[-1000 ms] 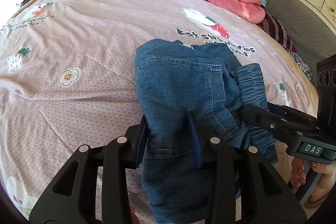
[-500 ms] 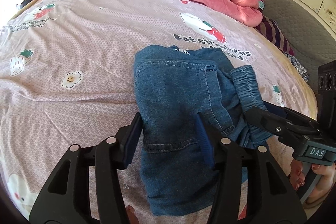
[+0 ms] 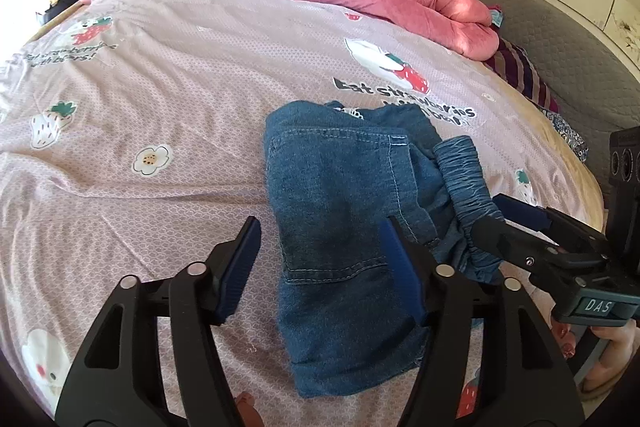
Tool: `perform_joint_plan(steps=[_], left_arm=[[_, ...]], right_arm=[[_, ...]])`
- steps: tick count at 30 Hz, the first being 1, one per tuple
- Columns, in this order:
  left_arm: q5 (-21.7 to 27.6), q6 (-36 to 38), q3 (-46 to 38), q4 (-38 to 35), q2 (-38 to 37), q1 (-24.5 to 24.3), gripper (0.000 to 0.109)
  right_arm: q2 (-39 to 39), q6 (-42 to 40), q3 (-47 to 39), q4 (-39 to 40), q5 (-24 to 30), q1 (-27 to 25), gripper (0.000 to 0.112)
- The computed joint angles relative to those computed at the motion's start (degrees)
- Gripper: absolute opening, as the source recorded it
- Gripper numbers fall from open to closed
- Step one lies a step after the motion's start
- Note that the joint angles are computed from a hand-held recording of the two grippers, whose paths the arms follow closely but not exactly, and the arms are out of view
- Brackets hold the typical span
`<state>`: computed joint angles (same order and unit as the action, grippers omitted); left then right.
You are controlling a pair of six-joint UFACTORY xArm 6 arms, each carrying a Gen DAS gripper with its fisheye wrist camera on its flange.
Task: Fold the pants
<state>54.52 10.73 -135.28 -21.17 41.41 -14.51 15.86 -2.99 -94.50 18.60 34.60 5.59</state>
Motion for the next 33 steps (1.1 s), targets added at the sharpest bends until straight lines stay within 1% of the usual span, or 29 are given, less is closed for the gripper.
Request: perform_joint_plan(steps=[2, 5, 9, 15, 22, 33], left_arm=[[-0.94, 0.27, 1.34, -0.29, -0.89, 0.10, 0.062], [-1.70, 0.37, 2.58, -0.42, -1.84, 0.12, 0.064], [-2.74, 0.53, 4.31, -0.43, -3.13, 0.06, 0.068], [-3.79, 0.82, 6.66, -1.04, -4.86, 0.02, 0.074], [-4.88, 0.80, 8.44, -1.48, -6.31, 0.13, 0.085], [-5.96, 0.03, 10.66, -1.32, -8.27, 0.50, 0.093]], right_arm=[[-0.32, 0.10, 0.31, -0.05, -0.18, 0.03, 0.082], [-0.74, 0.12, 0.71, -0.16, -0.56, 0.10, 0.084], [-1.44, 0.36, 1.41, -0.94, -0.98, 0.28, 0.089], [-2.42, 0.79, 2.43, -2.22, -1.79, 0.59, 0.092], [-3.50, 0.79, 3.37, -3.03, -2.40, 0.93, 0.094], [-5.04, 0.62, 4.55, -4.50, -3.21, 1.76, 0.096]])
